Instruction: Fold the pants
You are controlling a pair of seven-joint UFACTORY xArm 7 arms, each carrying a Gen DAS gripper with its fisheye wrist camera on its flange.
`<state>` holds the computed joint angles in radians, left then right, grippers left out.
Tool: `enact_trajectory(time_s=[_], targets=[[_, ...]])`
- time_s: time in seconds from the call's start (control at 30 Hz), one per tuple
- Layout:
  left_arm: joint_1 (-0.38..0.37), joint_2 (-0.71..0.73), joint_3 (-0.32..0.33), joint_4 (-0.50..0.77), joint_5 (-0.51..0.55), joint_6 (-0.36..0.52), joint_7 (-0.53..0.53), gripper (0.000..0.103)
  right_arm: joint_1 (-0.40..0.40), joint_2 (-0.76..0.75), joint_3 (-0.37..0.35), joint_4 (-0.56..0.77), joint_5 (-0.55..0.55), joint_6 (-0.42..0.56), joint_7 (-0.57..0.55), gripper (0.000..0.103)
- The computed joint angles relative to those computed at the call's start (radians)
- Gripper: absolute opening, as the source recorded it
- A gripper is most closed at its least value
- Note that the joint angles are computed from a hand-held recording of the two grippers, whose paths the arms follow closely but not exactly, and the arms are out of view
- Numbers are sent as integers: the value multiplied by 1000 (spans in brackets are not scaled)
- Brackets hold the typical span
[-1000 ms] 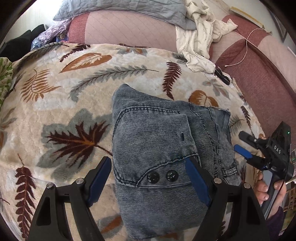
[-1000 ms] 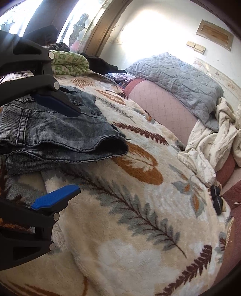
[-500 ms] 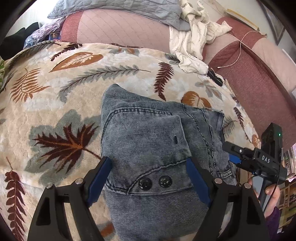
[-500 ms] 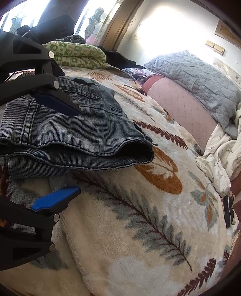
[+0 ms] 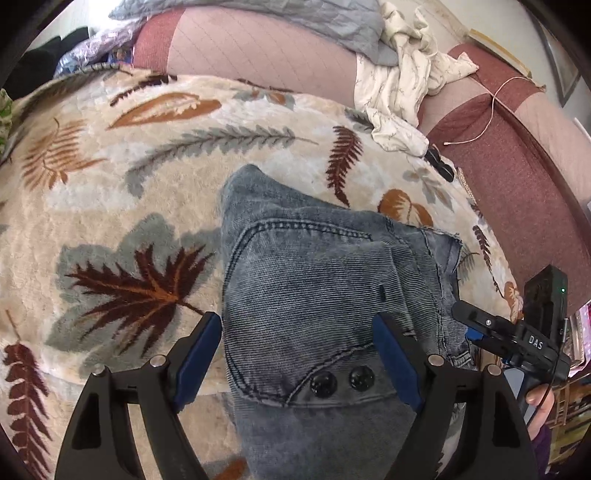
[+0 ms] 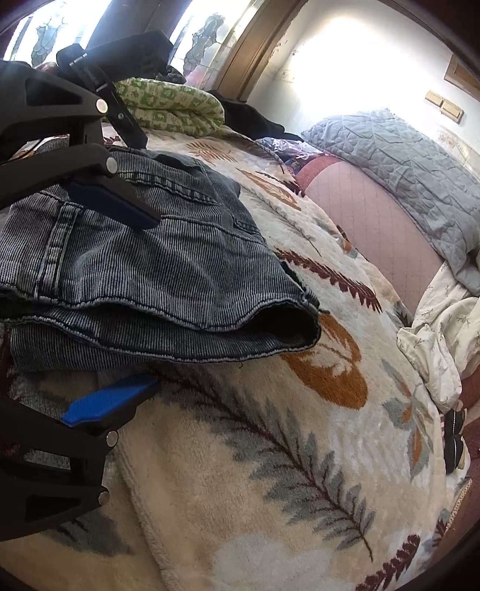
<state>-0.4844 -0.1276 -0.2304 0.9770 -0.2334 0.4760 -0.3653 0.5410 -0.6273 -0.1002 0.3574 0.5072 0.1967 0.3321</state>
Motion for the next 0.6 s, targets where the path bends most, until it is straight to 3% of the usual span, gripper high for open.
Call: enact_trajectory(time_s=[0.27,0.4,0.6], targets=[[-3,45,7,24,-55,-2,41,86,78,30,-61,12,46,-41,-51,84],[2,66,9,41,-83,4,63,87,88,55,-58,24,55,-60,-64,86],[13,114,0,83,-31,19,14,87,73,93,-21,40,29,-80,-60,87]])
